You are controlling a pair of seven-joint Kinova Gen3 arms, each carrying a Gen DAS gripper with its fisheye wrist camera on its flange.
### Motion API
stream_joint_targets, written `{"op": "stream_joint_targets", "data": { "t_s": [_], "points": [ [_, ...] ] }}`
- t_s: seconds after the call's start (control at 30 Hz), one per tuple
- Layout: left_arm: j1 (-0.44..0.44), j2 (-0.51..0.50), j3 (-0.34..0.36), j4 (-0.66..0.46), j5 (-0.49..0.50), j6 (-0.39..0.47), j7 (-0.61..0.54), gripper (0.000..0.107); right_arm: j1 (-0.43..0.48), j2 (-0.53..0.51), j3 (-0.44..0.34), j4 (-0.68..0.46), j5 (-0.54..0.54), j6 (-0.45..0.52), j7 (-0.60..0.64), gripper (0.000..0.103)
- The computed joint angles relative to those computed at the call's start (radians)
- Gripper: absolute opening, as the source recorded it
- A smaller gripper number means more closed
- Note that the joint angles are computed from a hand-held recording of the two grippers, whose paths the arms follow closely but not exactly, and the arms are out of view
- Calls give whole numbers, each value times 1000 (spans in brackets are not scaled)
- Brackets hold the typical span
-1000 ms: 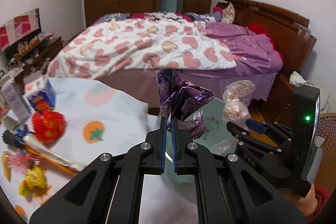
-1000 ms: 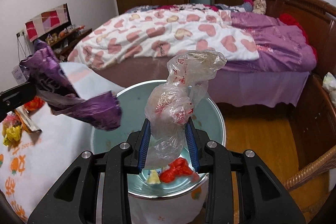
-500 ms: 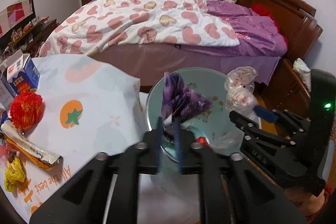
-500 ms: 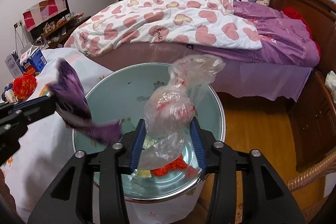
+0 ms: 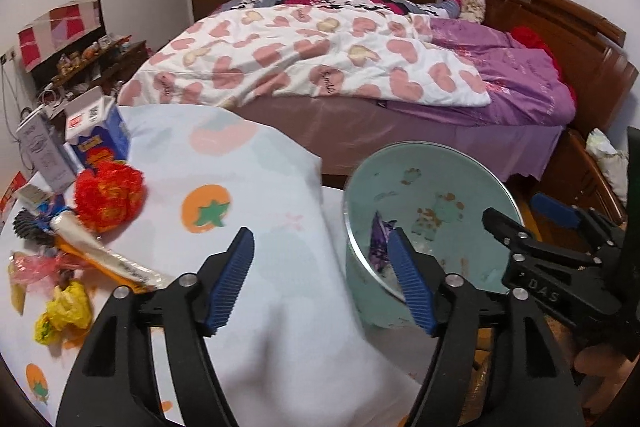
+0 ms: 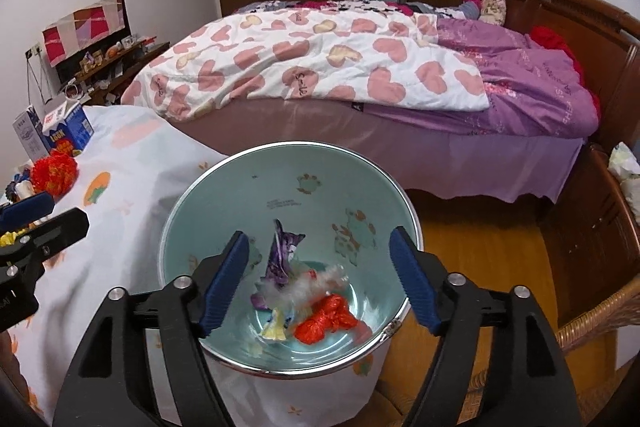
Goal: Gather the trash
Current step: 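Carry both items over the blue bin and open both grippers to drop them, then grasp the paper-wrapped stick with the right gripper while the left gripper grasps the yellow wrapper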
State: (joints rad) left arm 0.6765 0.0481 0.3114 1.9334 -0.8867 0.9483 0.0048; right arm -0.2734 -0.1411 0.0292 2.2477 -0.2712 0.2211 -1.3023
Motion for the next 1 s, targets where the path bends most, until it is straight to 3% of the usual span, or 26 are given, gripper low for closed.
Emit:
{"op": "stream_joint_targets", "data": {
  "t_s": [0.2, 0.5, 0.8, 1.0],
  "points": [
    [-1, -67, 24, 56, -1, 69, 61, 86, 24, -44, -88, 3, 67, 6, -103, 82],
    [-81, -177, 108, 152, 93, 209, 105, 92, -45, -69, -166, 5, 121, 4, -233, 82],
    [-186, -411, 70, 325, 267, 207, 65, 92, -137, -42, -251, -10, 166, -12, -329, 82],
    [-261, -540, 48, 396, 319, 225, 14, 92, -160, -2, -335, -37, 241, -15, -408, 81]
  ]
}}
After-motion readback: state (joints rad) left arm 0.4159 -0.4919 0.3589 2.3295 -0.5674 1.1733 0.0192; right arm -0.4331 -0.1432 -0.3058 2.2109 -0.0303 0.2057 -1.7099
